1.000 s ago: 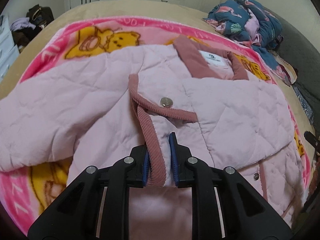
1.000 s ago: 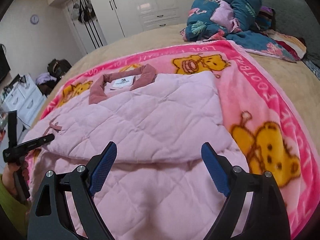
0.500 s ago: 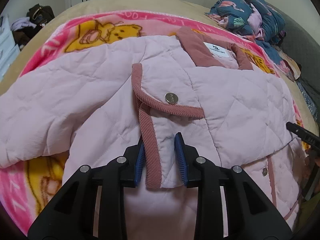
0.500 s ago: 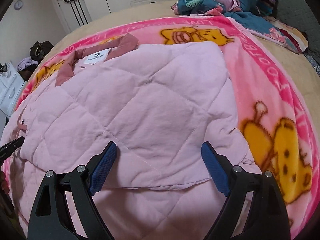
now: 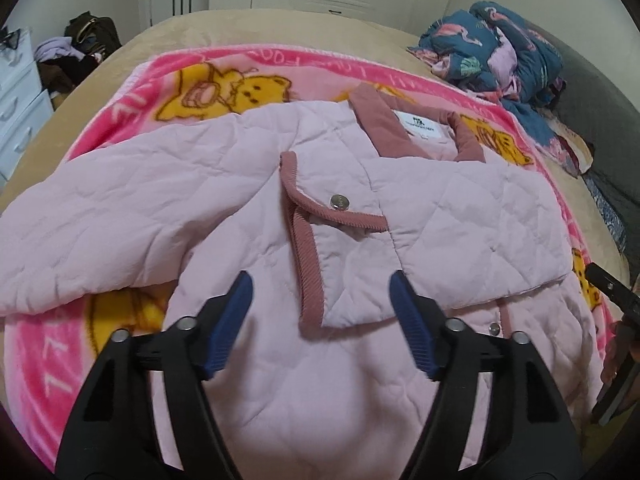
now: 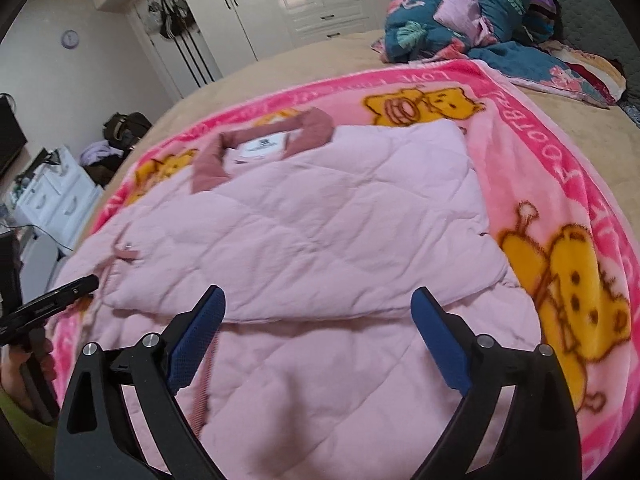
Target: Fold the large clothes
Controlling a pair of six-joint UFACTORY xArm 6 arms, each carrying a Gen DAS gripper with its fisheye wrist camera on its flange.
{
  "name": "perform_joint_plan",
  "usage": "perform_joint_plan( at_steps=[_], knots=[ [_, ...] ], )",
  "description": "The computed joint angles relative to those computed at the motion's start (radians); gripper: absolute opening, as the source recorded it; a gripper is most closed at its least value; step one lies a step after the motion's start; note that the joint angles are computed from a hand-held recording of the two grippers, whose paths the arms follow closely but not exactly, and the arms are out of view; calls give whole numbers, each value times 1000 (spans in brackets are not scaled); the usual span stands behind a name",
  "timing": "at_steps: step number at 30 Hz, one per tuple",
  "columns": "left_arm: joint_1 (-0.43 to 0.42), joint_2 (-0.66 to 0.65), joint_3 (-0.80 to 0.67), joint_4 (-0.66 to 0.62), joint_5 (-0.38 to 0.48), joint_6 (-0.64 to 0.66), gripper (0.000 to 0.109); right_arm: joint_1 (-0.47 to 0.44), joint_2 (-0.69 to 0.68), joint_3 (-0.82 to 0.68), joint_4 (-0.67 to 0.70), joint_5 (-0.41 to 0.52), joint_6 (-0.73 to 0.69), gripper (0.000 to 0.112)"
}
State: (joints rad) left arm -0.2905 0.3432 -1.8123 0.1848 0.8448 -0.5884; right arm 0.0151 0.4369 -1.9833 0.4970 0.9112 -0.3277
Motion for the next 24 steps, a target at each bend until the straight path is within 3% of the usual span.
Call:
perform_joint_plan(
  at_steps=[3, 4, 8, 15, 24],
  knots=[
    [-1, -45, 55, 24, -21, -39, 93, 2, -43, 40, 36, -11, -21, 99],
    [0, -61, 75, 27, -30, -55, 94, 3, -55, 52, 38, -13, -20, 99],
    [9, -123, 155, 8, -69, -82, 94, 11, -88, 76, 38, -25, -27, 99],
    [8, -195, 208, 145, -15, -177, 94, 30, -130, 96, 63, -30, -47, 99],
    [26, -292, 309, 174, -28, -231, 94, 78, -159, 112, 68, -39, -53, 99]
  ],
)
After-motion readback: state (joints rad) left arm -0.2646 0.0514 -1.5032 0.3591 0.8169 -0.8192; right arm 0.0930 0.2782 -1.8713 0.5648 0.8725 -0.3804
